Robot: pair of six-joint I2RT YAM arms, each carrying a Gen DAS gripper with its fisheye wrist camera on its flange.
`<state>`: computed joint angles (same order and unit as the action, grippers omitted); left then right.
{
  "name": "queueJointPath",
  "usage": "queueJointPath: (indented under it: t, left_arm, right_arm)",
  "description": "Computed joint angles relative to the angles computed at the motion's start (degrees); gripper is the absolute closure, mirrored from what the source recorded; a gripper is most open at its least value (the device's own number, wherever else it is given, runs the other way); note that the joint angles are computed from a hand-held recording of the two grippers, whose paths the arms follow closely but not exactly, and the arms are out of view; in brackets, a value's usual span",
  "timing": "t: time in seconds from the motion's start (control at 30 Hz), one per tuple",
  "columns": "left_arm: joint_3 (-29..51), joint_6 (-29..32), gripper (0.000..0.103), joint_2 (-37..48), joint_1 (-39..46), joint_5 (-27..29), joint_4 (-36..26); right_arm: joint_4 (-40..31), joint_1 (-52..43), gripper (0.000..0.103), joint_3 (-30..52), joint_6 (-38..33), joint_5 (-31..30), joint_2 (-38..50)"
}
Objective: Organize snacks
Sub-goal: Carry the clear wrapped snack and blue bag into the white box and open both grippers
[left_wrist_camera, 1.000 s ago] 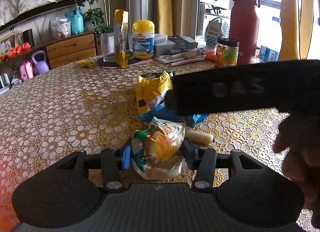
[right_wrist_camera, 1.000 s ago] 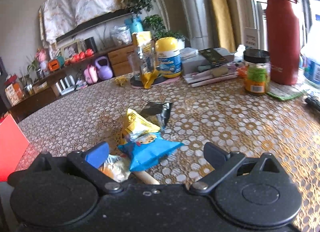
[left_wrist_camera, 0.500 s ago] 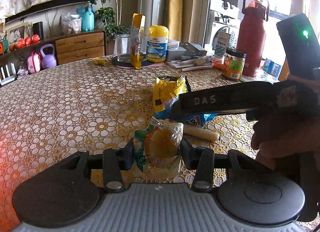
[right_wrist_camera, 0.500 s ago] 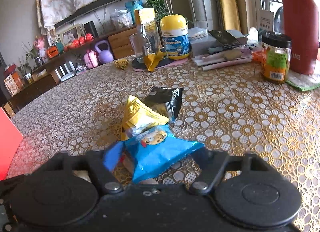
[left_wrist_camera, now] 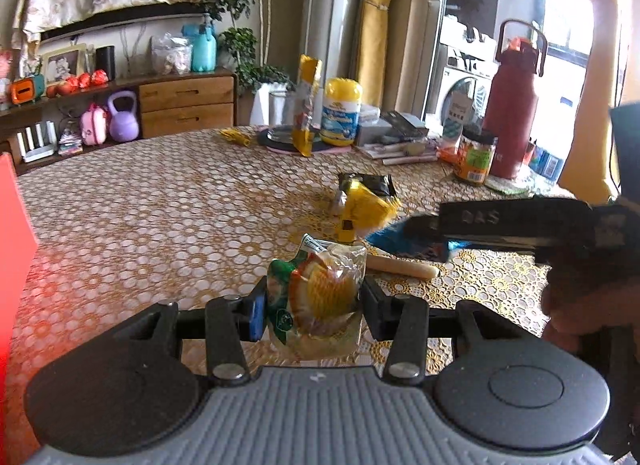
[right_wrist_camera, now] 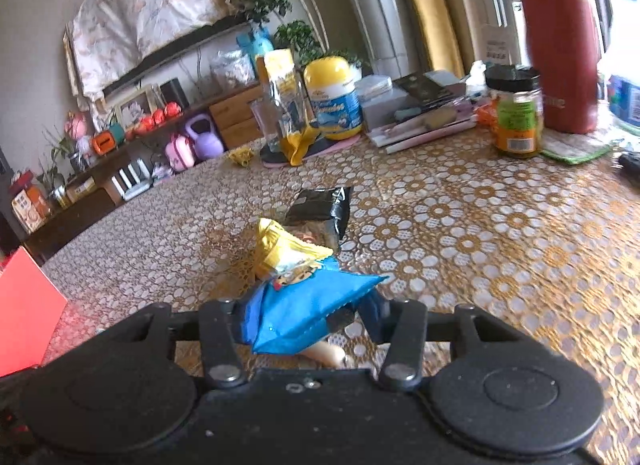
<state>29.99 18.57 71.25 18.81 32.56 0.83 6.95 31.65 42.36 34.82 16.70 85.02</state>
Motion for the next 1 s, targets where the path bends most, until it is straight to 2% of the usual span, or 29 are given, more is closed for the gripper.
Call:
queueJointPath:
  t: [0.27,0.47,0.7,1.0]
  left_arm:
    - [-1.01,4.87,0.058,-10.50,10.15,6.68,-11.31]
    - [-0.99,11.02,0.058,-16.26,19.15,12.17,-20.47]
    - [0.07,18.86,0.058,-19.22,29.97,18.91,-30.14]
    - [2.64,31.21,0.058,-19.97,41.08,25.86,-42.69]
  right_arm:
    - [-5.42,9.59,0.055,-5.60,4.63,9.38,-10.74]
    - [-11.57,17.94,0.055,-6.70,9.70,15.97,-15.81]
    - [-18.76,28.06,0.055,-5.99,15.54,23.79,-19.45]
    - [-27.16,39.03,0.055,-2.25,21.09,32.89,-19.75]
